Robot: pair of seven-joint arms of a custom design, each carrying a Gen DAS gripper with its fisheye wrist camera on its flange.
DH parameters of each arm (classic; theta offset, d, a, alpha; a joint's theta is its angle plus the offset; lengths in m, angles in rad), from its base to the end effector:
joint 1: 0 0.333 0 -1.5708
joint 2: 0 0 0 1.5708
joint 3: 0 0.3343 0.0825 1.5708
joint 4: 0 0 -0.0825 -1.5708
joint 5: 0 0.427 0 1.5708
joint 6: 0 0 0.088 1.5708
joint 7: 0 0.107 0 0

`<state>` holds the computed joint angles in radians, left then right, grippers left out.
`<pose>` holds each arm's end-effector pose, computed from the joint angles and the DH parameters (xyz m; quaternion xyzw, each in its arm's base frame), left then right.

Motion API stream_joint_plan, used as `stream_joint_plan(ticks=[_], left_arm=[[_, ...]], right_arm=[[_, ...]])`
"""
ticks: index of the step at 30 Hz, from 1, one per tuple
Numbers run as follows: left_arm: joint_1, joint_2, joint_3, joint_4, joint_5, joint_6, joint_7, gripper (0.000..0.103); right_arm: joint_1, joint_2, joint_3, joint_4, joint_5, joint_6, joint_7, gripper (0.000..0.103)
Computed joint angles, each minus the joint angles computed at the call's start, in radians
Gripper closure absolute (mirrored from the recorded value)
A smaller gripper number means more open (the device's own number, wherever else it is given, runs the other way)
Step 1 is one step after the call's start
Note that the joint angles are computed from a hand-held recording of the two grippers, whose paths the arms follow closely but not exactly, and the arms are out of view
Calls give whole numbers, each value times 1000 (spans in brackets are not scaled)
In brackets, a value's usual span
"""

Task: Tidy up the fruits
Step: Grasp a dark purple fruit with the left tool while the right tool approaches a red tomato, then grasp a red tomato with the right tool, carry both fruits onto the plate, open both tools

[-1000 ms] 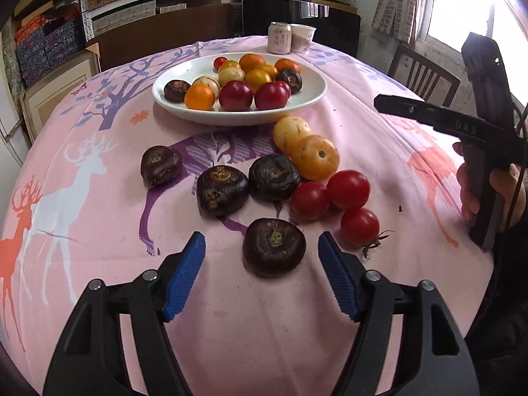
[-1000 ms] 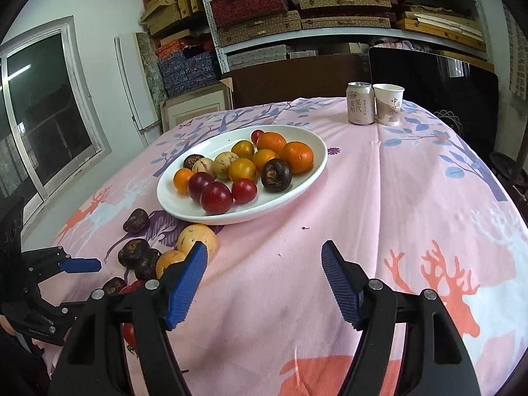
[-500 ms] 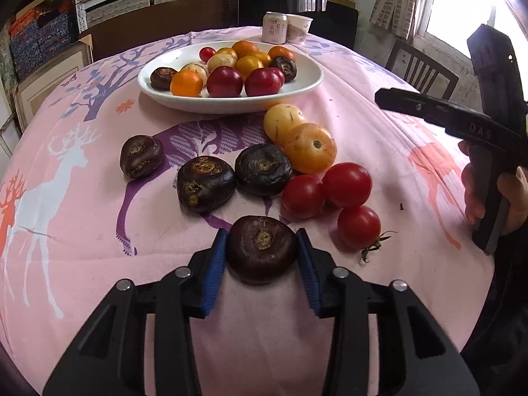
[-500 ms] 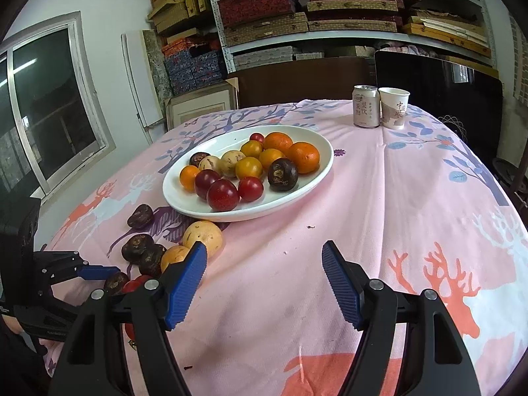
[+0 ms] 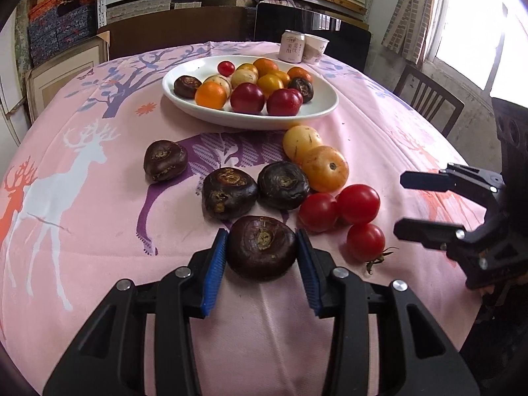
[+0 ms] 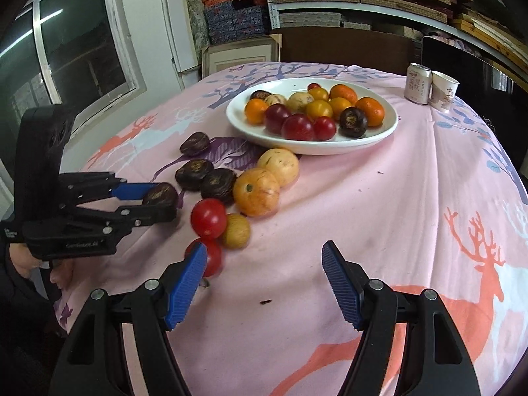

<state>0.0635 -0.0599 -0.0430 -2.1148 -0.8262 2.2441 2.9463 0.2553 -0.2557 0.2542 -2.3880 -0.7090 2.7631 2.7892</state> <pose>0.5899 -0.0094 0.4655 -0.3165 0.8833 -0.3412 0.0572 0.4477 0.2869 0.4704 -0.6185 0.6911 -0.2278 0.2965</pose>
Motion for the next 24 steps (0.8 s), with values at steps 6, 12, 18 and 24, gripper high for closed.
stream_joint_plan(ticks=[6, 12, 18, 24], left_arm=[[3, -4, 3, -4, -16, 8, -2, 62], [4, -3, 4, -3, -17, 4, -4, 62], [4, -4, 4, -3, -18, 4, -4, 62], [4, -2, 4, -2, -16, 6, -7, 62]], right_arm=[[52, 67, -15, 64, 74, -39, -90, 30], [93, 125, -43, 113, 134, -97, -145, 44], [105, 124, -55, 110, 125, -85, -141, 66], [106, 112, -56, 94, 126, -65, -138, 73]])
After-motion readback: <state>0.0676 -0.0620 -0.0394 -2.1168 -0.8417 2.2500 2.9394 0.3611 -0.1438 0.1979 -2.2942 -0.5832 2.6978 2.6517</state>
